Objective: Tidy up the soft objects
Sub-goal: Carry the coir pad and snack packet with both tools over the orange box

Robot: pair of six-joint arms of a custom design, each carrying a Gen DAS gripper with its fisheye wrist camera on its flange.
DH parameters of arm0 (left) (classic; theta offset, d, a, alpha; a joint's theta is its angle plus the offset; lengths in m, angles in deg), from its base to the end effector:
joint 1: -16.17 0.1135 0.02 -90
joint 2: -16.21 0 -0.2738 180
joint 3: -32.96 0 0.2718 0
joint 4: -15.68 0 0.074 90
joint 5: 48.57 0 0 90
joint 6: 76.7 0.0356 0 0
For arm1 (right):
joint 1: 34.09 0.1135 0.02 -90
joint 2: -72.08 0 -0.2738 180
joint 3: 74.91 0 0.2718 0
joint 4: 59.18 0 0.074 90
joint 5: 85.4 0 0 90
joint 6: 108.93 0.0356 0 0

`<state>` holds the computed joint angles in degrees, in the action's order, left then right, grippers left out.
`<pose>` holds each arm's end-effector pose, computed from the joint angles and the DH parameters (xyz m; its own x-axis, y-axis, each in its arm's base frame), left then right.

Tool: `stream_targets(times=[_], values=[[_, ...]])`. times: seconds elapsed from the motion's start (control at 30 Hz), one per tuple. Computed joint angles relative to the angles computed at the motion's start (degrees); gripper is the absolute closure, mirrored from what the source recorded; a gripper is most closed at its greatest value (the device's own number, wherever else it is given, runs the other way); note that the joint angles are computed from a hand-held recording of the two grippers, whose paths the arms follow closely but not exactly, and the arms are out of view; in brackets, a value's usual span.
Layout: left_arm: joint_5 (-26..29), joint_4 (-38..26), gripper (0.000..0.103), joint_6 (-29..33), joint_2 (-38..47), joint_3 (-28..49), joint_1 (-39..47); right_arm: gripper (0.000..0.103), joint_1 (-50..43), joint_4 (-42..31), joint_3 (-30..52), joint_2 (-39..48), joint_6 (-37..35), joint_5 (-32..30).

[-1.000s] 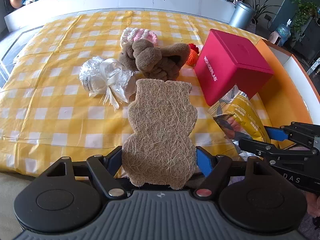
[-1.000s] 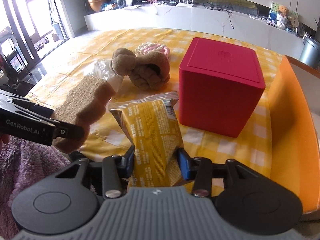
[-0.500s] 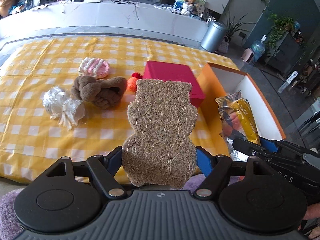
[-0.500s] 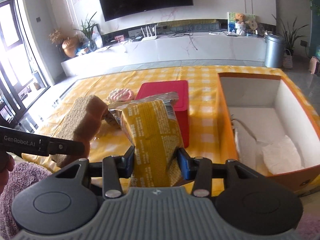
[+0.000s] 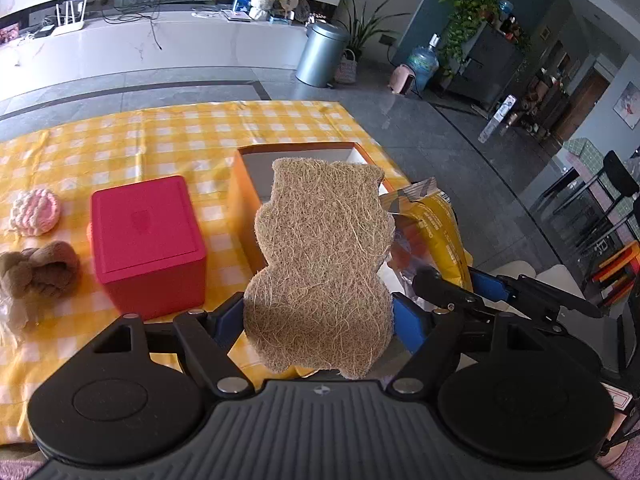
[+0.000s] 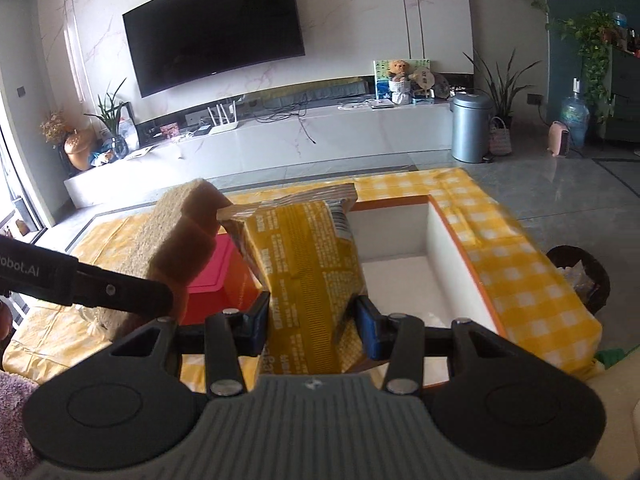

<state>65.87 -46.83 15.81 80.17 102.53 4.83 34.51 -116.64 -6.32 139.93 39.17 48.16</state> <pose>0.2211 -0.0594 0.2969 -0.8030 0.2017 -0.5608 0.4361 0.8402 -0.3223 0.1116 0.2176 0.2872 -0.6169 0.1121 -0.7791 -0.0247 0.9866 0.1614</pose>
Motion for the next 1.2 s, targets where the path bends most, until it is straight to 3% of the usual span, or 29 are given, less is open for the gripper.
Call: stream_targets(times=[0.33, 0.6, 0.83, 1.03, 1.2], values=[[-10.26, 4.79, 0.015, -5.73, 17.76, 7.94, -15.30, 0.058, -13.62, -0.32, -6.53, -4.14, -11.07, -7.25], [-13.84, 5.48, 0.015, -4.27, 25.85, 9.95, -17.32, 0.058, -23.41, 5.90, -10.65, -1.05, -21.14, -14.22], [-18.45, 6.92, 0.015, -1.65, 30.89, 11.60, -19.85, 0.063, -26.25, 9.52, -10.18, 5.36, -27.87, -16.58], [-19.89, 8.83, 0.015, 0.43, 32.87, 11.02, -20.59, 0.072, -27.03, 11.17, -9.85, 8.16, -30.28, -17.71], [-19.59, 9.96, 0.014, 1.50, 33.30, 10.90, -20.43, 0.072, -26.23, 10.16, -8.85, 9.18, -30.63, -16.42]])
